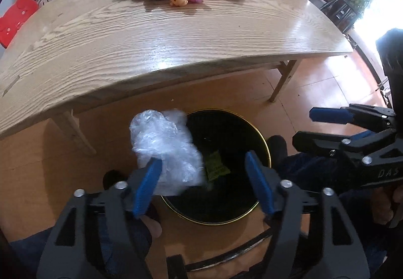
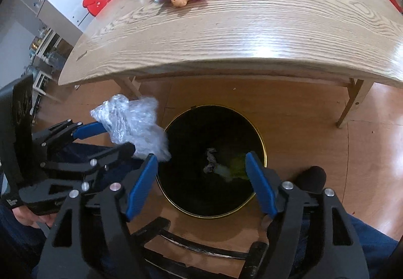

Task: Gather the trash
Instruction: 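Carry both bags over the black bin and open both tools to drop them, then move both tools back over the table toward the remaining trash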

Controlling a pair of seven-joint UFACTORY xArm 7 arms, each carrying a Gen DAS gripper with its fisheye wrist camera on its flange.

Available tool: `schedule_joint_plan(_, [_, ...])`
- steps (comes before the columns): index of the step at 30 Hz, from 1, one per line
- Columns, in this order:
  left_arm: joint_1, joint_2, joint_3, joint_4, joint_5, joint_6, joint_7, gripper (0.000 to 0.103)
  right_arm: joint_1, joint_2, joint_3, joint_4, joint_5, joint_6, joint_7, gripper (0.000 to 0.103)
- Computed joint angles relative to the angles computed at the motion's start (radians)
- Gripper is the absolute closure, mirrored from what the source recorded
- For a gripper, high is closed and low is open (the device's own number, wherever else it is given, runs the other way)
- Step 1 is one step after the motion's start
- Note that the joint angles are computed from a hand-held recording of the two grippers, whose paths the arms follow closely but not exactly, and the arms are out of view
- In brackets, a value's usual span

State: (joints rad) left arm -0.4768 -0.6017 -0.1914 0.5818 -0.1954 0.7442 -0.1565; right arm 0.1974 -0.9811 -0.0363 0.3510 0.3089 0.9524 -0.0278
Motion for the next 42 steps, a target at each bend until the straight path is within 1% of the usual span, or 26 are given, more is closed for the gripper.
schedule_joint_plan(2, [-0.007, 0.001, 0.005, 0.000, -0.006, -0.003, 0.009, 0.031, -0.004, -0.003, -0.005, 0.000, 0.003, -0.003, 0.004, 0.027])
schedule_joint_plan(4, [-0.025, 0.001, 0.026, -0.001, -0.036, -0.003, 0.034, 0.031, -0.009, -0.004, -0.006, 0.001, 0.005, -0.005, 0.012, 0.025])
schedule_joint_plan(6, [-0.028, 0.001, 0.023, 0.000, -0.043, -0.002, 0.045, 0.029, -0.015, -0.005, -0.014, 0.002, 0.009, -0.006, 0.016, 0.025])
schedule_joint_plan(8, [-0.034, 0.003, 0.025, 0.001, -0.053, -0.002, 0.058, 0.022, -0.019, -0.005, -0.016, 0.003, 0.010, -0.008, 0.020, 0.024])
schedule_joint_plan(10, [-0.039, 0.003, 0.024, 0.000, -0.062, 0.002, 0.070, 0.019, -0.025, -0.012, -0.015, 0.002, 0.007, -0.012, 0.025, 0.023])
schedule_joint_plan(14, [-0.042, -0.001, 0.020, -0.002, -0.071, -0.006, 0.082, 0.018, -0.026, -0.015, -0.020, 0.003, 0.008, -0.010, 0.023, 0.021])
schedule_joint_plan(25, [-0.026, -0.016, 0.019, 0.001, -0.072, -0.006, 0.066, 0.016, -0.031, -0.027, -0.024, 0.005, 0.009, -0.018, 0.027, 0.018])
schedule_joint_plan(28, [-0.018, -0.031, 0.025, 0.006, -0.068, -0.018, 0.066, 0.016, -0.040, -0.038, -0.036, 0.020, 0.010, -0.026, 0.026, 0.017])
schedule_joint_plan(30, [-0.006, -0.040, 0.029, 0.017, -0.061, -0.023, 0.060, 0.013, -0.047, -0.032, -0.040, 0.040, 0.008, -0.035, 0.024, 0.017])
schedule_joint_plan(33, [0.025, -0.027, 0.037, 0.061, -0.038, -0.022, 0.054, 0.012, -0.058, 0.009, -0.055, 0.099, 0.007, -0.059, 0.021, 0.016])
schedule_joint_plan(36, [0.075, 0.021, 0.032, 0.144, 0.012, -0.018, 0.043, 0.012, -0.064, 0.080, -0.070, 0.180, 0.009, -0.096, 0.009, 0.015])
schedule_joint_plan(39, [0.142, 0.086, 0.009, 0.243, 0.106, -0.042, 0.029, 0.011, -0.065, 0.188, -0.084, 0.279, 0.018, -0.130, 0.000, 0.013])
schedule_joint_plan(41, [0.190, 0.155, -0.017, 0.326, 0.192, -0.078, 0.017, 0.009, -0.055, 0.286, -0.111, 0.359, 0.056, -0.143, -0.003, 0.012])
schedule_joint_plan(42, [0.200, 0.187, -0.021, 0.359, 0.218, -0.089, 0.017, 0.009, -0.050, 0.339, -0.126, 0.401, 0.081, -0.143, -0.007, 0.012])
